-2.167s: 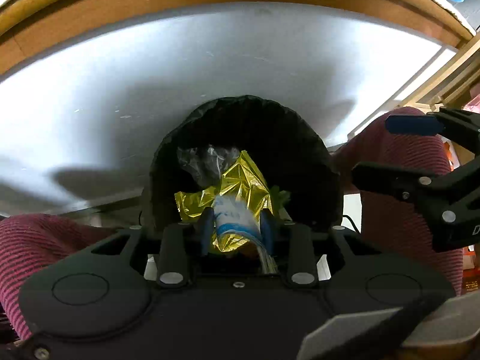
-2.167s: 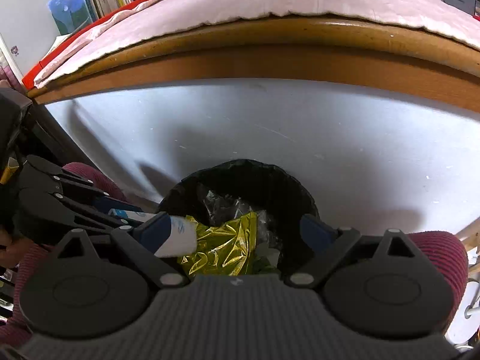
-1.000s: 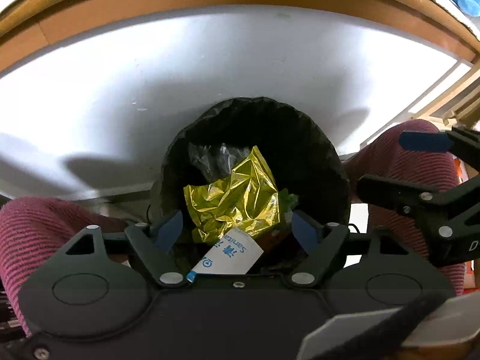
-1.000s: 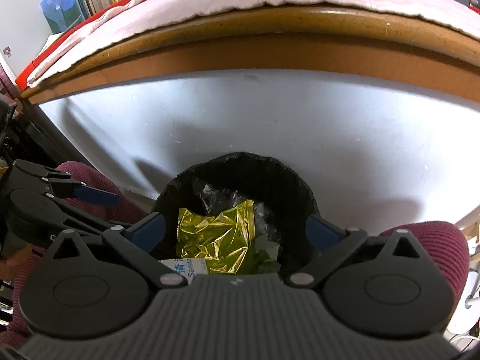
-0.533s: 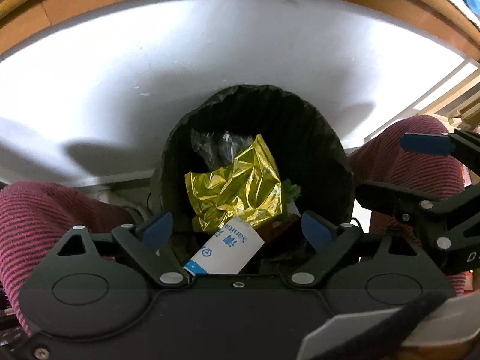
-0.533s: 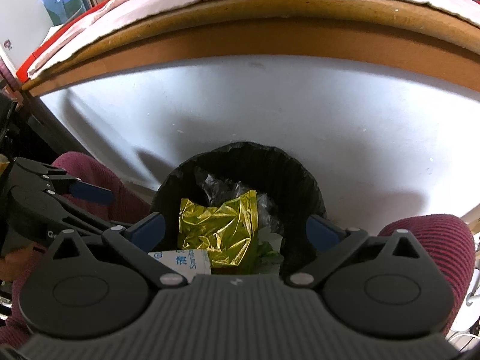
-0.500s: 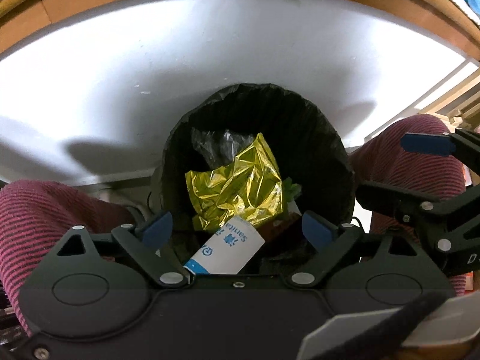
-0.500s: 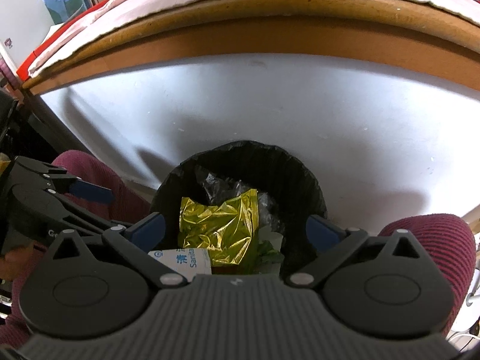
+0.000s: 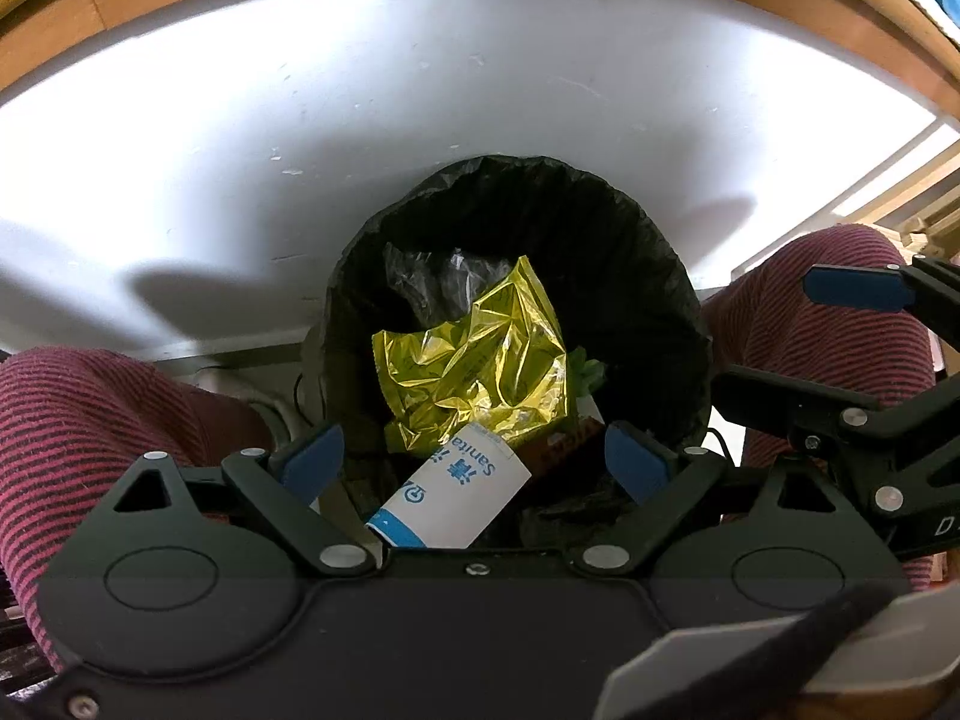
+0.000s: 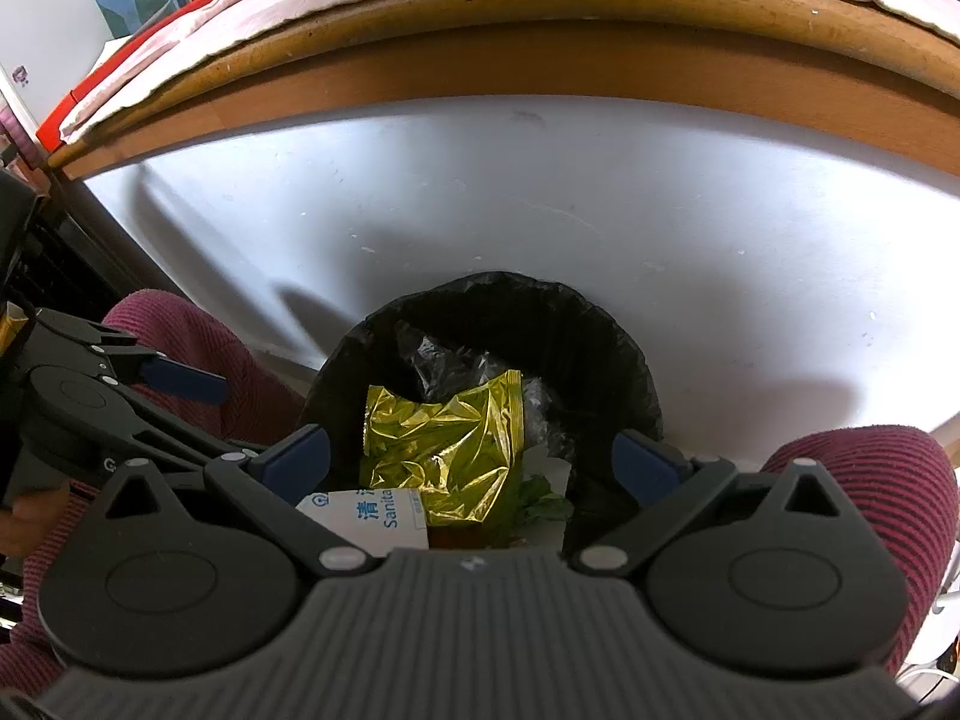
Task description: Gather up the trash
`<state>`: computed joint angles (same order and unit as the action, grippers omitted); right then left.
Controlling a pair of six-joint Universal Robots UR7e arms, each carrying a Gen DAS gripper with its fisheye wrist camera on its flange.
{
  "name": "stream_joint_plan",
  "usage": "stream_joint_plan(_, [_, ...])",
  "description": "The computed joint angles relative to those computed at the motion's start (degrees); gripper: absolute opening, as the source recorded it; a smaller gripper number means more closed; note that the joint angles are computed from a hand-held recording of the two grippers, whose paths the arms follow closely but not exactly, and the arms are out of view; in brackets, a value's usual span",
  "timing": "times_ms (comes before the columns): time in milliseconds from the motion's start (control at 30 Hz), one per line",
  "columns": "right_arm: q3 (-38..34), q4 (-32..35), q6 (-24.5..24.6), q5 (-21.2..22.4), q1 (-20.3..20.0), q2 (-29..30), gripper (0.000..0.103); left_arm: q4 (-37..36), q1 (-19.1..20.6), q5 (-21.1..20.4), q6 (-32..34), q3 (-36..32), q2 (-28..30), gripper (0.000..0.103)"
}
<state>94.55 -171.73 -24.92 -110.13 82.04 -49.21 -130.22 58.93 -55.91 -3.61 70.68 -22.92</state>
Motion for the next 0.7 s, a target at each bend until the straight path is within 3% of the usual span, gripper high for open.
stream_joint_plan(700, [0.0, 0.0, 0.2, 0.0, 0.1, 0.1, 0.103, -0.5, 0.0, 0.3, 0.2, 0.1, 0.0, 0.093])
